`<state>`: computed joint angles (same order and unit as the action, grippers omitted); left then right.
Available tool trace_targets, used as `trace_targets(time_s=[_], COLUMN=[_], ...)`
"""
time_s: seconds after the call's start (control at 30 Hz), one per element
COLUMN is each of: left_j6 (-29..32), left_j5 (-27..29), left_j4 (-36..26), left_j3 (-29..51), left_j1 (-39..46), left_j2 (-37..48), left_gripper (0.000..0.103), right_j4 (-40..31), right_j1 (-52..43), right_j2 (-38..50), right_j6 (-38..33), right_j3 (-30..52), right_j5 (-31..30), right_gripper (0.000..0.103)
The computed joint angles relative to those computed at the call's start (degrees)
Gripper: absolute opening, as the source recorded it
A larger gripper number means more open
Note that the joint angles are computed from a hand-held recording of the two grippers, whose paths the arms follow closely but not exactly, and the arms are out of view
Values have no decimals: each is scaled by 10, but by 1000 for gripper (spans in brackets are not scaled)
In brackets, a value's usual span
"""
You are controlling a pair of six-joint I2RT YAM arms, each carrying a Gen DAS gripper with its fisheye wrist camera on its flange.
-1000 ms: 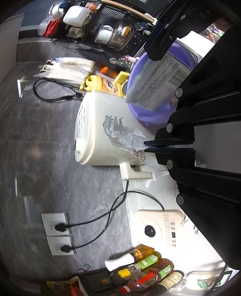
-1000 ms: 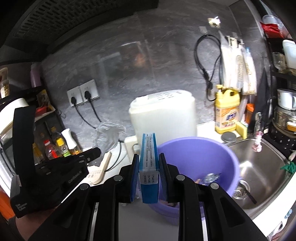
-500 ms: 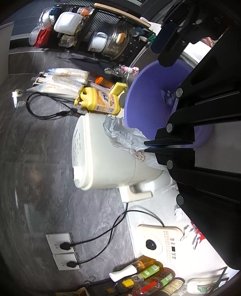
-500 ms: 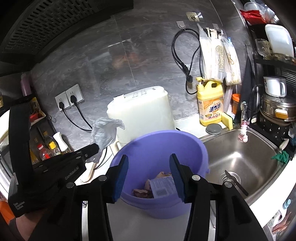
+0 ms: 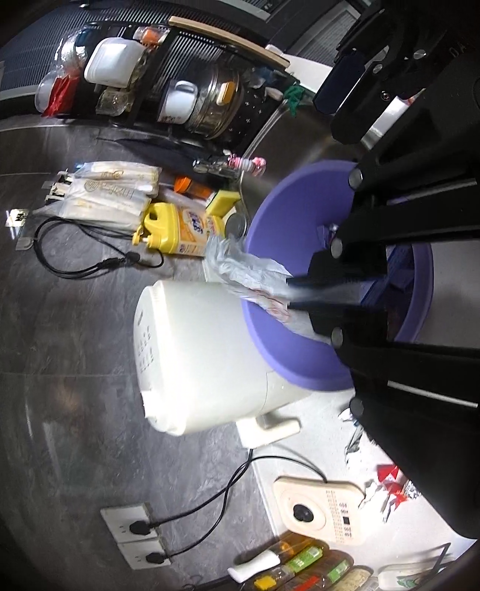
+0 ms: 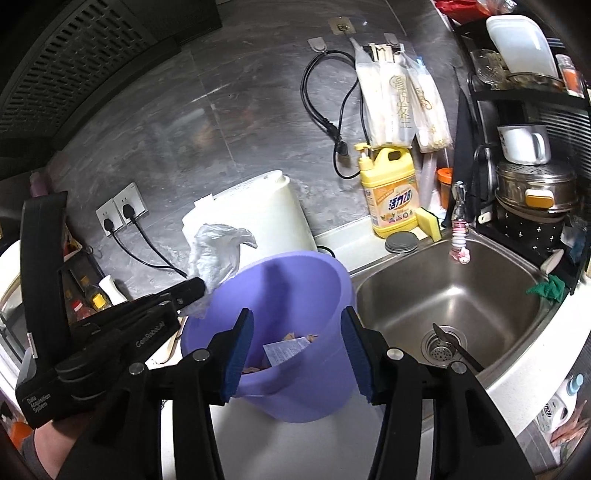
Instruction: Collect trash
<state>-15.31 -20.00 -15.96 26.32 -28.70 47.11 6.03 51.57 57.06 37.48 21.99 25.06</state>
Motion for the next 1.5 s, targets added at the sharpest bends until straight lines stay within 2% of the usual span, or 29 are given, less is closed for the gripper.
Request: trace_targets(time_s=[0.03,0.1,0.27,0.4,0.53,0.7,0.83,1.07,1.27,1.5], left_j6=[1,3,27,72,140,243,317,424,481,504], left_j5=[-1,-4,30,96,202,368,476,574,608,615], left_j4=[2,5,-13,-47,-86,-115,-115,-91,-60,-5], left_j3=[0,-6,-26,-45,-53,-47,-37,-14,8,24], left_j1=[0,1,56,164,335,564,722,905,988,1023], left_j2=[0,-10,-55,-122,-187,-200,-152,-33,70,179], left_gripper=[32,47,50,59,75,82,86,88,88,88], right_j4=[0,2,23,39,50,67,71,56,38,-5], right_j1=[0,3,22,53,92,140,165,193,203,202], right_j2=[-2,-1,38,88,146,220,277,380,456,529], right_j6=[2,7,15,15,6,-13,-25,-35,-36,-24], right_j3=[-2,-3,10,43,92,159,211,305,374,451], right_j5=[2,6,23,47,64,80,76,58,30,23], right_gripper=[51,51,51,51,51,59,63,72,72,72])
